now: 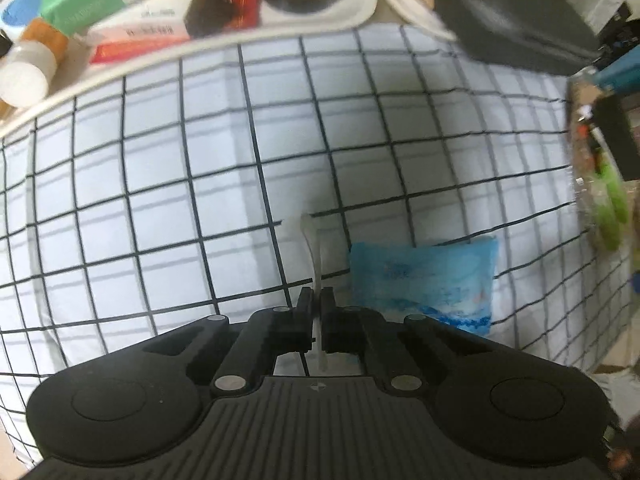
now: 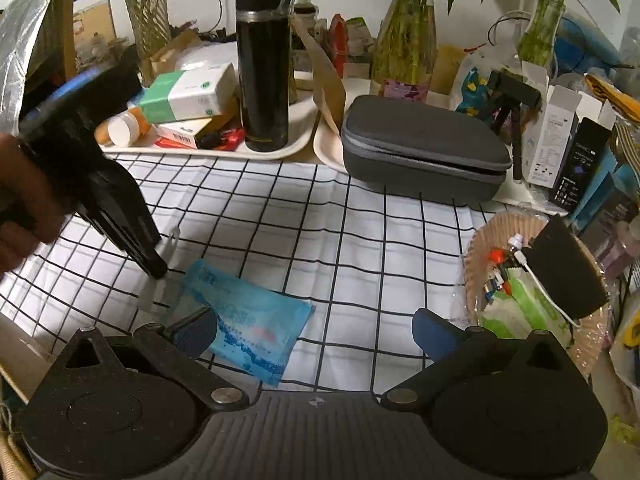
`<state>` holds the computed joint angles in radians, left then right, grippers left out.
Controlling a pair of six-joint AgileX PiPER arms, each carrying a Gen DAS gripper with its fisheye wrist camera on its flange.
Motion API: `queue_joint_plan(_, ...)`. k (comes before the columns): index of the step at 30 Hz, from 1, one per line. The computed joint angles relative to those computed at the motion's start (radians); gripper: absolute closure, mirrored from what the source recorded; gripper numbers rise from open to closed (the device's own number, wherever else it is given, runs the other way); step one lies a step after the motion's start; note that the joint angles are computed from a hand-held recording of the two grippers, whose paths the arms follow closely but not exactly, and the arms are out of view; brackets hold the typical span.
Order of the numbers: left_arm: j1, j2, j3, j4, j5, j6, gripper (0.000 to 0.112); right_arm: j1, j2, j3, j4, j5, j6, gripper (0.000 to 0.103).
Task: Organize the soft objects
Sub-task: 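Grasp the white plastic strip with the left gripper, then close the right gripper on the blue wet-wipe packet and lift it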
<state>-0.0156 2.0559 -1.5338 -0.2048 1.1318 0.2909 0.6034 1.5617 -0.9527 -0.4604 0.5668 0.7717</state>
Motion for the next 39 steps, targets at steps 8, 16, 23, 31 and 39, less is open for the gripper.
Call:
queue_joint_plan(8, 0.129, -0.104, -0.010, -0.122, 0.042, 0.210, 0.108, -0.024, 0.032, 0.016, 0.021, -0.086, -0.093, 0.000)
queue_joint_plan(16, 0.312, -0.187, 0.061, -0.274, -0.002, 0.493, 0.108, -0.083, 0.096, 0.008, 0.232, -0.170, -0.377, 0.000)
queue_joint_plan(23, 0.499, -0.218, 0.128, -0.410, -0.025, 0.644, 0.108, -0.102, 0.208, -0.052, 0.449, -0.179, -0.712, 0.008)
queue_joint_plan(31, 0.596, -0.184, 0.135, -0.492, 0.005, 0.706, 0.108, -0.131, 0.288, -0.112, 0.729, -0.161, -1.106, 0.009)
queue_joint_plan(39, 0.631, -0.179, 0.135, -0.538, 0.059, 0.751, 0.108, -0.091, 0.393, -0.220, 0.666, -0.126, -1.138, 0.011)
